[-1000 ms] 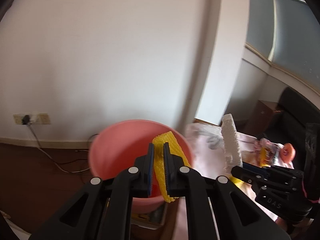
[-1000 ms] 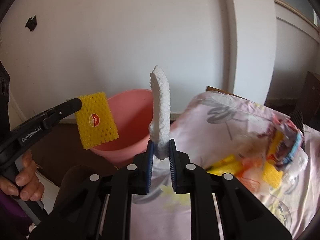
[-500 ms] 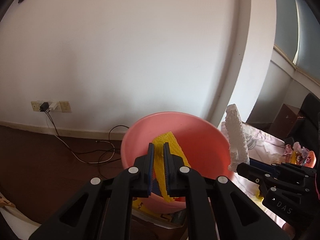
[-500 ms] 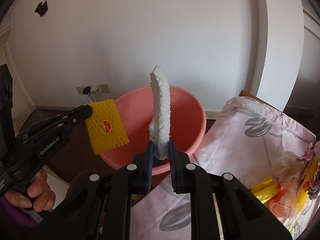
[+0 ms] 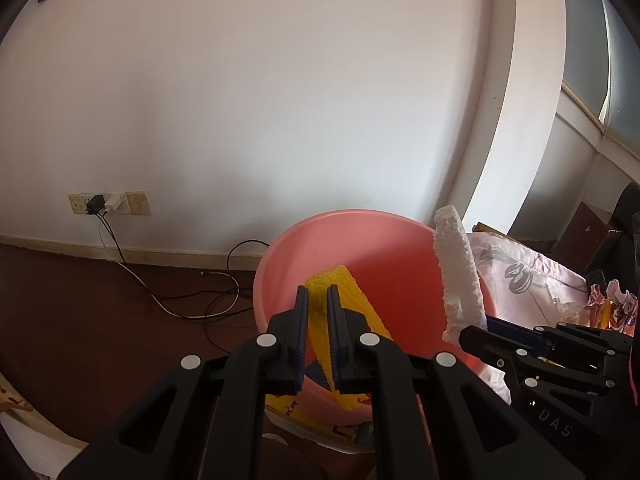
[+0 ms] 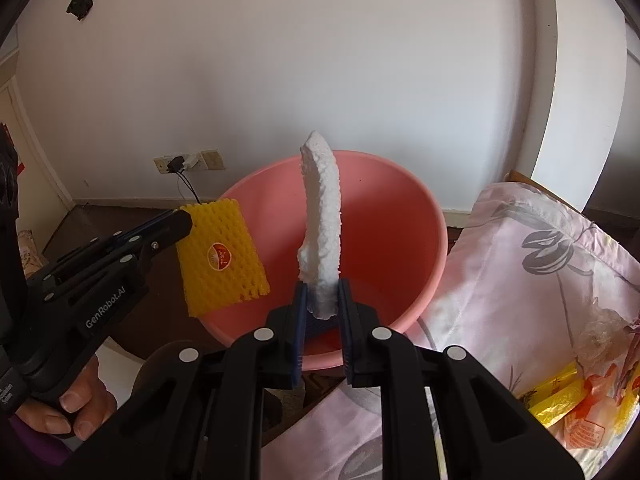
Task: Collect trash
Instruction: 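Carry both items to the pink basin and open both tools to drop them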
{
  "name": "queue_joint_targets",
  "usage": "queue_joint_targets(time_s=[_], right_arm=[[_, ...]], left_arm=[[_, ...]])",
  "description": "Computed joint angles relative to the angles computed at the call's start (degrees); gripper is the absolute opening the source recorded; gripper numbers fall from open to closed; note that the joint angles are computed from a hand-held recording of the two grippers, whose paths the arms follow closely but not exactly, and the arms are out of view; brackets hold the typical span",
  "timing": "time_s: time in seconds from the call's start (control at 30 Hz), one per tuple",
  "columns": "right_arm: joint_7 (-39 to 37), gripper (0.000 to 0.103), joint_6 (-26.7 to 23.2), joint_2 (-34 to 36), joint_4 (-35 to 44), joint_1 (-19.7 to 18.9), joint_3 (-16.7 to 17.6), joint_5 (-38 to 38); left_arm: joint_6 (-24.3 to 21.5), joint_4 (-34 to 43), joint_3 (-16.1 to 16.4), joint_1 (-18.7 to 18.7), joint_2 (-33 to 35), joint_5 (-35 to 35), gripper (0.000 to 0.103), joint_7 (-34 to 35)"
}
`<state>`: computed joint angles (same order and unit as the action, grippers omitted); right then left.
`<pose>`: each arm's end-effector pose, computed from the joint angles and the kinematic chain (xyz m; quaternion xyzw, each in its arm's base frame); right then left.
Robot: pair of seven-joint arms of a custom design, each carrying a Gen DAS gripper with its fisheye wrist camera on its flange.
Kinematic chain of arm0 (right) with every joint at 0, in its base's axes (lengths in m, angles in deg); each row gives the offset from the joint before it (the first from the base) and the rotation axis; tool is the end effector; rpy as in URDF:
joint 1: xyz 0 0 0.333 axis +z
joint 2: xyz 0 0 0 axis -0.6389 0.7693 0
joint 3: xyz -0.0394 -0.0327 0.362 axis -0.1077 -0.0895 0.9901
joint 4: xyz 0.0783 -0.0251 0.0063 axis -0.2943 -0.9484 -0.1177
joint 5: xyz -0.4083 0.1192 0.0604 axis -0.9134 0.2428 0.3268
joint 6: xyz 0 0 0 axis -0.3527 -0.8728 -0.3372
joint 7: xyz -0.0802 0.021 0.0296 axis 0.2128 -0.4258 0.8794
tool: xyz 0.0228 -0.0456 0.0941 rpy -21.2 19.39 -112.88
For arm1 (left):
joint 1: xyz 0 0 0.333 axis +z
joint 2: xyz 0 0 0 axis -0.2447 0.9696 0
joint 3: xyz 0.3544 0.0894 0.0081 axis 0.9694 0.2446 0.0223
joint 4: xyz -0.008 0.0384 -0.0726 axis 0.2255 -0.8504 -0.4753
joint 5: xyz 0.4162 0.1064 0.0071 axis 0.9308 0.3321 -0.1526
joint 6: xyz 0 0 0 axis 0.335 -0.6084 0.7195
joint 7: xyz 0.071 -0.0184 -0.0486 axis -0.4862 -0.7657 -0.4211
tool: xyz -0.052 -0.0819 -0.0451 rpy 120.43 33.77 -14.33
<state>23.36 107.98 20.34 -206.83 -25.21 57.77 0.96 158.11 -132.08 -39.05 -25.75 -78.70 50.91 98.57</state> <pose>0.5344 0.1703 0.3203 -0.6896 0.6178 -0.1748 0.3351 0.5153 -0.1515 0.3423 -0.6221 0.6435 -0.3577 0.2663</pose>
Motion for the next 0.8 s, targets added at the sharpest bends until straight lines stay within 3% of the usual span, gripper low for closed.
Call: queue_joint_targets(time_s=[0.2, 0.4, 0.5, 0.8], right_arm=[[3.5, 0.016, -0.9, 0.4, 0.9, -3.1, 2.7, -3.4], [8.4, 0.018, -1.0, 1.2, 1.8, -7.5, 5.8, -8.6], [7.5, 0.028, -0.4, 1.0, 1.6, -4.9, 3.3, -7.2], [5.9, 0.030, 1.1, 0.0, 0.3, -2.8, 1.5, -5.5]], left_arm=[[-0.4, 0.5, 0.5, -0.9, 0.4, -2.4, 0.010, 1.1], [-0.5, 0.5, 0.5, -0.8, 0.2, -3.0, 0.019, 1.2], [-0.4, 0.3, 0.4, -0.8, 0.0, -3.3, 0.029, 1.2], [-0.2, 0.0, 0.4, -0.7, -0.4, -3.3, 0.033, 1.5]])
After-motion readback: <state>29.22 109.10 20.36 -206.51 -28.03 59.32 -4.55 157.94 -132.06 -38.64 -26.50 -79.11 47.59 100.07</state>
